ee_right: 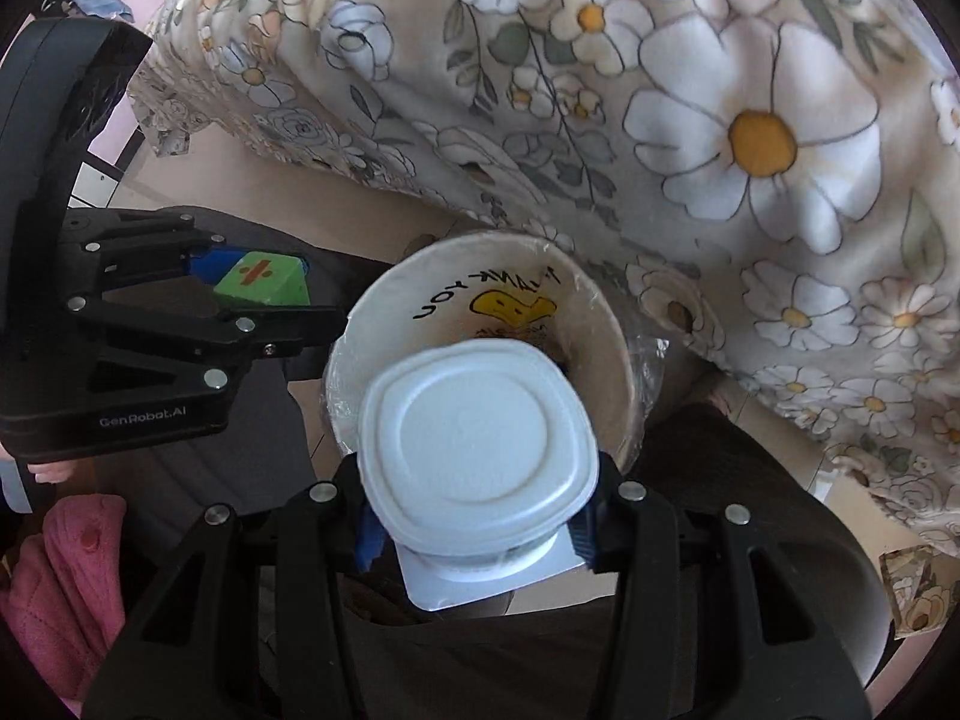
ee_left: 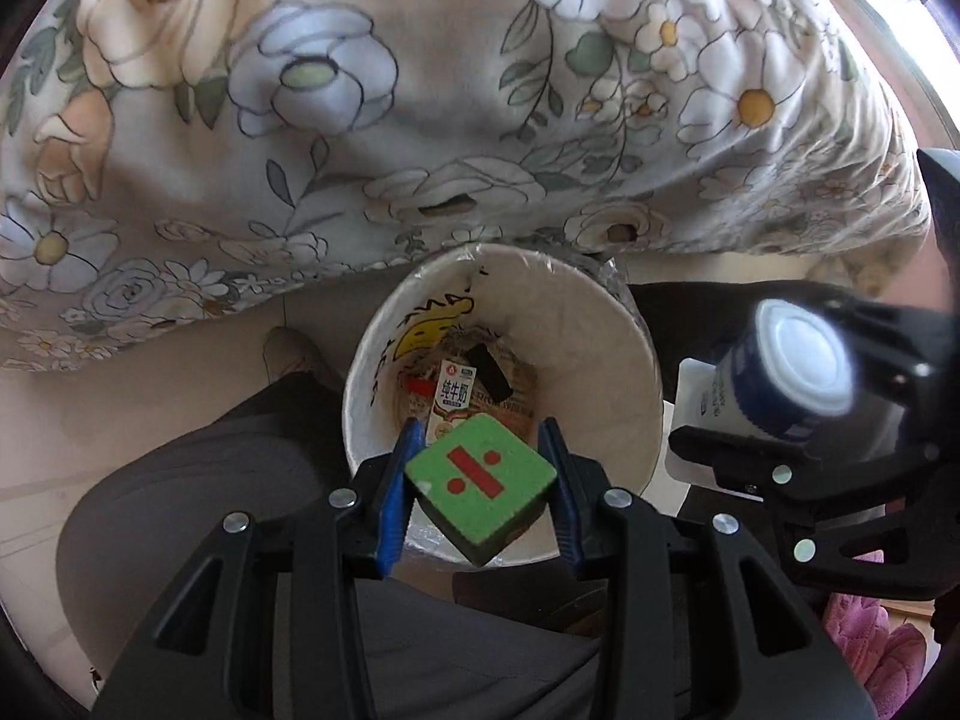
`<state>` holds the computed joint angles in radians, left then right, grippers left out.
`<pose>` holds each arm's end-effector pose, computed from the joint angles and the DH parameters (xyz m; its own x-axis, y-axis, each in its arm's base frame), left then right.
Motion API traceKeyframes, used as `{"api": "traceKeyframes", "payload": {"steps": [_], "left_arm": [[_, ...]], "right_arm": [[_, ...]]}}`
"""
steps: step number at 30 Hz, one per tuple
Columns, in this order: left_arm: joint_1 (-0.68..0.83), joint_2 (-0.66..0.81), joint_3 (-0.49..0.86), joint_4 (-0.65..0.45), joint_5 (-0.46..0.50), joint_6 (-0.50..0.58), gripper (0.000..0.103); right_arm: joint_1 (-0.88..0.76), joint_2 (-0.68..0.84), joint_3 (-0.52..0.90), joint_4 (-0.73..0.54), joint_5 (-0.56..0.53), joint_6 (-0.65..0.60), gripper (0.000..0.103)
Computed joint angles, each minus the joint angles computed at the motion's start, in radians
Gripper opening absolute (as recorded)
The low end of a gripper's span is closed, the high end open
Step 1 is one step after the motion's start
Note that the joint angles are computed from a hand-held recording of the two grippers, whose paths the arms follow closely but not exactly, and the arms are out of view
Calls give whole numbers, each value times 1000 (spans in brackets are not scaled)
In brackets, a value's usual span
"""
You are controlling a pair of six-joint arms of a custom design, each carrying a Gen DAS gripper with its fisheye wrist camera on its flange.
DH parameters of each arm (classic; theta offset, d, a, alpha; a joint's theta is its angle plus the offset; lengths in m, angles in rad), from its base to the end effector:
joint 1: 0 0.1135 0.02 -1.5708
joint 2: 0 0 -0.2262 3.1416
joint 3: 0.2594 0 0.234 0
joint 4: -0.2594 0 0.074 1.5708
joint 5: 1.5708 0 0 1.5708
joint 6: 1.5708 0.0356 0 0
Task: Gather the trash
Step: 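Carry the green cube and yogurt cup with both tools over the bin, then open left tool to drop green cube while right tool drops yogurt cup into bin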
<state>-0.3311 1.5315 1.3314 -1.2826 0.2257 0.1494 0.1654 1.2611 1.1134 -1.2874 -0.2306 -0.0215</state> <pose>0.2379 -0.0902 0.2451 -0.8816 0.4565 -0.1202 0.4719 0.8569 -0.2073 0.1943 0.0407 0.2474 -0.9730 -0.1836 -0.1401 -0.2117 0.9514 0.2235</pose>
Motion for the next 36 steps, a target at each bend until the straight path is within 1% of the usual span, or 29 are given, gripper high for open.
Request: {"api": "traceKeyframes", "payload": {"steps": [5, 12, 22, 25, 33, 36], "left_arm": [[-10, 83, -50, 58, 1, -30, 41], [-6, 199, -70, 110, 9, -57, 41], [-20, 335, -68, 163, 16, -101, 41], [-25, 380, -66, 185, 12, -119, 41], [-13, 503, -33, 208, 39, -140, 41], [-25, 542, -25, 229, 18, -161, 41]], "right_arm": [[-7, 57, -89, 76, -11, 13, 49], [-19, 175, -151, 165, -46, 33, 49], [-29, 337, -152, 252, -62, 60, 49], [-27, 379, -151, 287, -47, 66, 49], [-21, 504, -154, 368, -12, 71, 49], [0, 547, -148, 396, 2, 68, 49]]}}
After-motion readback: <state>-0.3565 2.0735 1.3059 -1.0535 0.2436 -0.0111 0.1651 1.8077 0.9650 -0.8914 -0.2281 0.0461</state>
